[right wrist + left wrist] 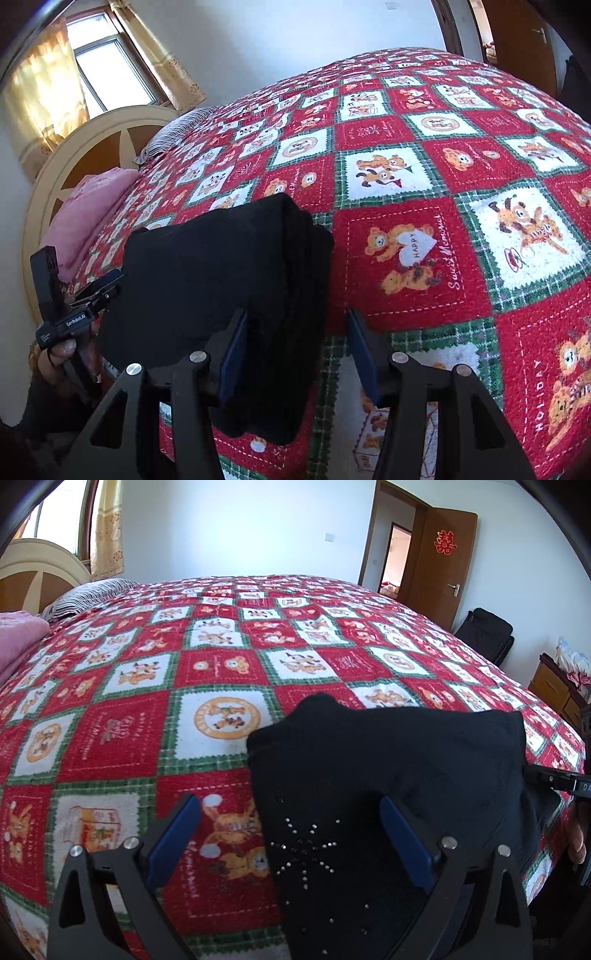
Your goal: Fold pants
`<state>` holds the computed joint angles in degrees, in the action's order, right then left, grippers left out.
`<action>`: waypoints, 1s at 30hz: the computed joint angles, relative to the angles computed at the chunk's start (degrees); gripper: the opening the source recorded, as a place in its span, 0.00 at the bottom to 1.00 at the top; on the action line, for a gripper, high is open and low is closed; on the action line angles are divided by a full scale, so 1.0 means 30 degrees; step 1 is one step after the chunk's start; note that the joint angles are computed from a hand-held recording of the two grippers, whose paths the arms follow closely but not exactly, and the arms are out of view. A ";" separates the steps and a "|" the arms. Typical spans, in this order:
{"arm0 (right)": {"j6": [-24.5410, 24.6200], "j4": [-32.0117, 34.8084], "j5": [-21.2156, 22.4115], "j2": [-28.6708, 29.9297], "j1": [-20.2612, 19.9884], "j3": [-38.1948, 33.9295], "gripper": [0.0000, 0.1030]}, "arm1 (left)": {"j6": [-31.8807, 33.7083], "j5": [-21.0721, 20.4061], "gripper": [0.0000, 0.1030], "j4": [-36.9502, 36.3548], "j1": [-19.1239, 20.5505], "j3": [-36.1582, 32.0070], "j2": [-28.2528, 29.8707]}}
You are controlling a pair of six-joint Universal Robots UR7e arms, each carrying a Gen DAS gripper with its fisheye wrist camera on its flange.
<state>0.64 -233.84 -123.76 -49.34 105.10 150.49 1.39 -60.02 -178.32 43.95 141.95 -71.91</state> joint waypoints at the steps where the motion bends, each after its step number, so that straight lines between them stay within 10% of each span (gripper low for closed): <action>1: 0.0000 -0.0012 -0.0171 0.0104 0.0106 -0.0081 0.52 | 0.0019 -0.0076 1.00 -0.0175 0.0090 -0.0011 0.0086; 21: 0.0058 -0.1953 0.5433 0.0336 -0.2613 0.0738 0.49 | 0.0519 -0.2738 1.00 0.0282 0.0688 -0.0313 -0.0063; 30: 0.0555 -0.2525 0.6860 0.0260 -0.3324 0.1190 0.34 | -0.0393 -0.3929 0.62 0.0962 0.1608 -0.0595 -0.0782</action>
